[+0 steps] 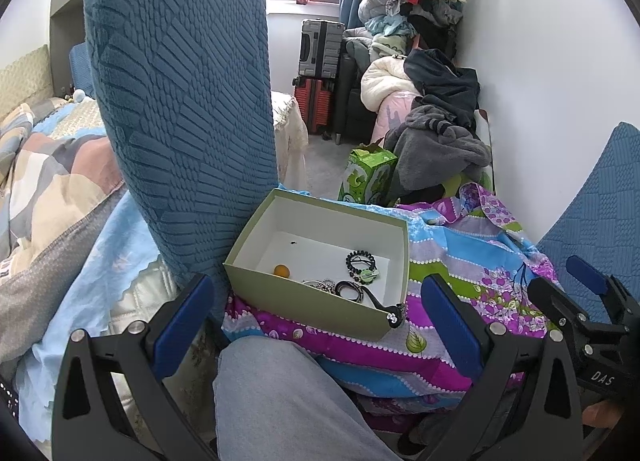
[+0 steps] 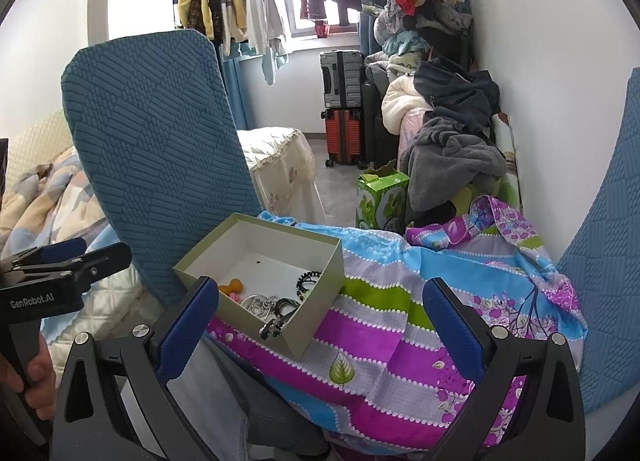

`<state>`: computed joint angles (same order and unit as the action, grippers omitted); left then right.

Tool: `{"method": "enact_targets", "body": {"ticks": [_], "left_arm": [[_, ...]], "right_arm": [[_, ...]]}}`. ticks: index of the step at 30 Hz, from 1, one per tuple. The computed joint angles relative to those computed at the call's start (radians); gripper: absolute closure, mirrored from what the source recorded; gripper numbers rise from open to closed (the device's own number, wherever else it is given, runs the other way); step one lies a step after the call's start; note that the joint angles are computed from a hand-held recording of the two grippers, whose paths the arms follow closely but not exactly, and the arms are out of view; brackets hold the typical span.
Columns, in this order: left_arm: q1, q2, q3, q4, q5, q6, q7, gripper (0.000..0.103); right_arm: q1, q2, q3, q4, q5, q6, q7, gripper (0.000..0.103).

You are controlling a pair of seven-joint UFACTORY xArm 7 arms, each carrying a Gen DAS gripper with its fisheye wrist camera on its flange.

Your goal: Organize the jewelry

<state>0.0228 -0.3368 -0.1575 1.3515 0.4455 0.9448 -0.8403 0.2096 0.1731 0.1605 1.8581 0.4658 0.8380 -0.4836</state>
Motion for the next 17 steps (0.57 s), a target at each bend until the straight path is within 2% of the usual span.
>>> {"method": "enact_targets", "body": {"ticks": [17], "left_arm": [[-0.001,-0.001,0.001,-0.001,0.001,0.000,0.002,0.000]], "right_arm": [[0.003,0.006,0.001,0.005,-0.016,0.022,0.001,0.000]]}}
